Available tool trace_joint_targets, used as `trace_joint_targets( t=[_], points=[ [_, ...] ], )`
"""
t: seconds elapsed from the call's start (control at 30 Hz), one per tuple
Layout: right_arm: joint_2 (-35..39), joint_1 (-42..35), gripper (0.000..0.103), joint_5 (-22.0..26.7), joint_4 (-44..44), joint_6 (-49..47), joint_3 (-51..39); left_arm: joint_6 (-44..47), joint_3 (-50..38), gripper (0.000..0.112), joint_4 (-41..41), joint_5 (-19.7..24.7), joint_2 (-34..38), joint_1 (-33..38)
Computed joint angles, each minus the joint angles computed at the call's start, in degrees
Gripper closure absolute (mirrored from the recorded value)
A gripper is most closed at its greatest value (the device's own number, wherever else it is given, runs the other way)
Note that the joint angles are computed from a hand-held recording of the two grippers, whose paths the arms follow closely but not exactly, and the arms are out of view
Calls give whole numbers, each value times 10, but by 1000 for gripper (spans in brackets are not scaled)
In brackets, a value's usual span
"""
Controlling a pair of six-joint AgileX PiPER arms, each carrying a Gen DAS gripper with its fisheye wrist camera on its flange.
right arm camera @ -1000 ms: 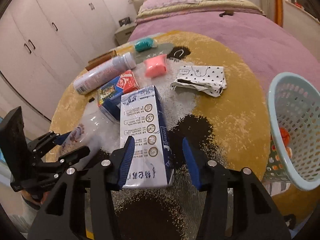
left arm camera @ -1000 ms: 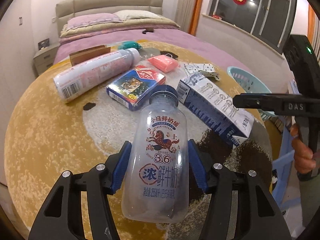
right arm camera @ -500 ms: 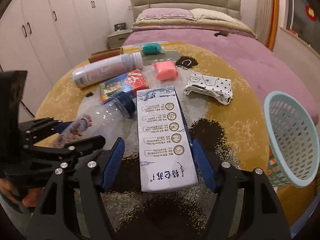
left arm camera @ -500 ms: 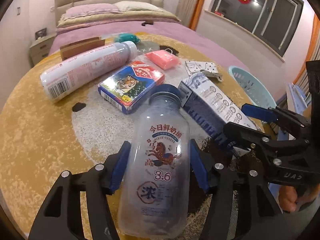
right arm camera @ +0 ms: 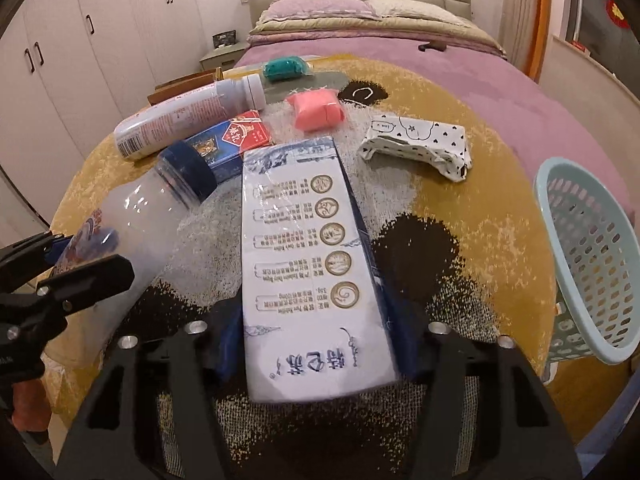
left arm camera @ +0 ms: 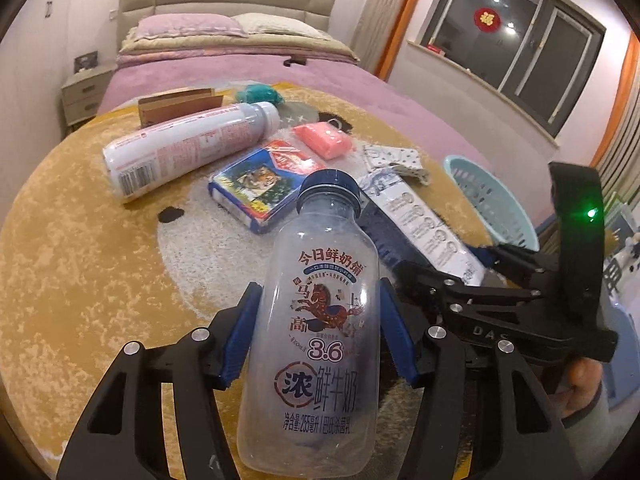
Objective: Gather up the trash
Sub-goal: 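Lift the clear bottle with the left tool while the right tool lifts the carton, then release the clear bottle and the carton into the blue basket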
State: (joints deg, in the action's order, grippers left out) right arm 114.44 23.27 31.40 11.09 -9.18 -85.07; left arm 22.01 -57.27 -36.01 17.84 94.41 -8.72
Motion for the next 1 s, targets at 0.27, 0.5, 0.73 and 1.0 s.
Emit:
trace_joint_targets(
  t=[0.27,0.5,0.73,1.0],
  points=[
    [-81,-29,48,-40,47,-57,67,-81,-38,56,96,-3,-10,-39],
    [-142,-111,48,-61,86,-80,88,-204,-145,56,248,19,29,-104],
    [-153,-207,48,-61,92,-79,69,-212,-302,56,275,69,123,-162],
    [-94,-297,48,-30,78,-32,-11,-209,-543,56,269,141,272,-212]
  ],
)
